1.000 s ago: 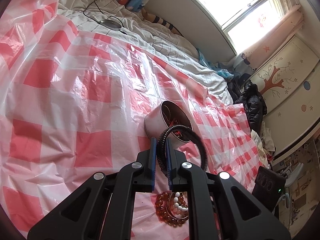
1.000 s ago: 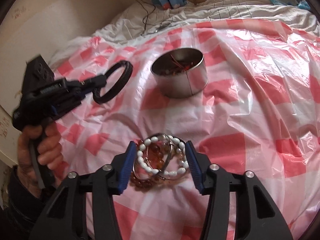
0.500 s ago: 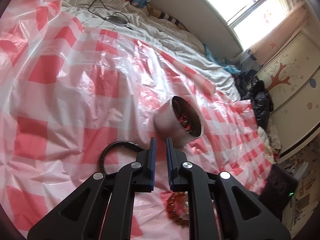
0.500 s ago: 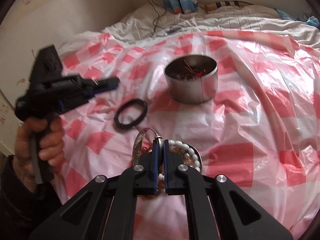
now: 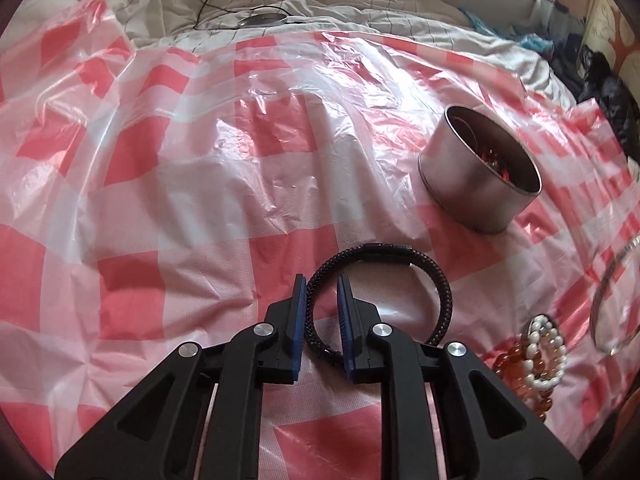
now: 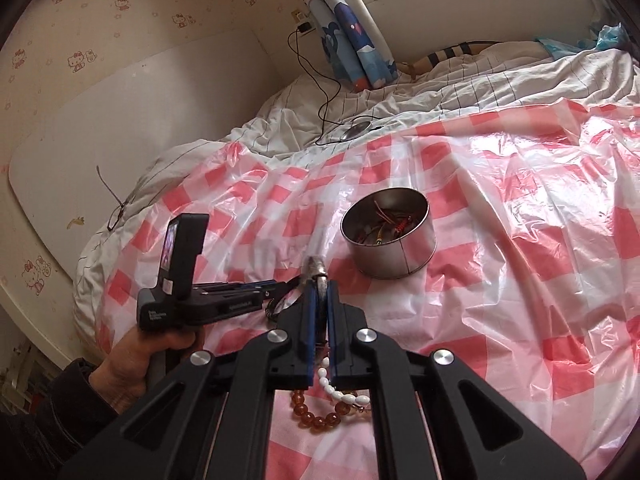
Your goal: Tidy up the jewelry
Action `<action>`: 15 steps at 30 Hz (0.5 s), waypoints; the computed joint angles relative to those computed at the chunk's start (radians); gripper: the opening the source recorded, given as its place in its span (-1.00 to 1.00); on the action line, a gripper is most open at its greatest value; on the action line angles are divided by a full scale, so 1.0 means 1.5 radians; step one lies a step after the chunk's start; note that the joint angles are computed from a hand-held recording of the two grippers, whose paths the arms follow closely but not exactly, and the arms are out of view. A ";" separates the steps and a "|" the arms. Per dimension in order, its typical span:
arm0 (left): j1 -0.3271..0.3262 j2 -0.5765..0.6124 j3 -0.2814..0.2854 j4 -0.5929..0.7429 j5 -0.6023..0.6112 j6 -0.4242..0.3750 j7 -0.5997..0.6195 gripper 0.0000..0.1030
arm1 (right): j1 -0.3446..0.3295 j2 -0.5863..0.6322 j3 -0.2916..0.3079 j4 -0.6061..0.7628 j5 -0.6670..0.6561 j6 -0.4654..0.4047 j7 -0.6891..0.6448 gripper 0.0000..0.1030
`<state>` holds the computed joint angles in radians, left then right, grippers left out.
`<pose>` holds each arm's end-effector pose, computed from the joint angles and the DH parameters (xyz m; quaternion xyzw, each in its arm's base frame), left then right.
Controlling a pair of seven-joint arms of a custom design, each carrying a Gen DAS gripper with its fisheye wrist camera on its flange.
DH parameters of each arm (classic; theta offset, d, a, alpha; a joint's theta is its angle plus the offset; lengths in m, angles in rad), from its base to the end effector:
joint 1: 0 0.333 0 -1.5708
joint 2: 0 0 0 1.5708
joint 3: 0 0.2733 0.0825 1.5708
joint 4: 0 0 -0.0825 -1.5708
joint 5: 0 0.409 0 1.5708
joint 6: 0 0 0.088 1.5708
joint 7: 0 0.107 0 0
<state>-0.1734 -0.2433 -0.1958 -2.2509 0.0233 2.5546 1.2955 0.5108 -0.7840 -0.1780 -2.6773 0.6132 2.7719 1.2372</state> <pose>0.5127 -0.2024 0.4716 -0.6399 0.7196 -0.2250 0.1483 0.4048 0.1114 0.5174 -0.6762 0.5643 -0.0708 0.4682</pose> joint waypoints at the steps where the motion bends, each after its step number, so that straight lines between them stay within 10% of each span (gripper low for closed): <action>1: 0.004 0.000 -0.006 0.002 0.019 -0.004 -0.009 -0.72 | 0.001 0.001 -0.001 0.001 0.000 -0.001 -0.001 -0.90; 10: -0.009 -0.006 0.005 -0.005 -0.015 -0.021 0.027 -0.62 | 0.022 -0.014 -0.027 -0.004 0.026 0.009 -0.023 -0.90; 15: -0.027 -0.014 0.015 -0.013 -0.076 -0.005 0.084 -0.88 | 0.008 -0.008 -0.023 0.001 0.033 -0.007 -0.017 -0.90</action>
<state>-0.2134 -0.2639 -0.1740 -2.2704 -0.0901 2.5466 1.4213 0.5229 -0.7955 -0.2121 -2.6765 0.6631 2.7614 1.2122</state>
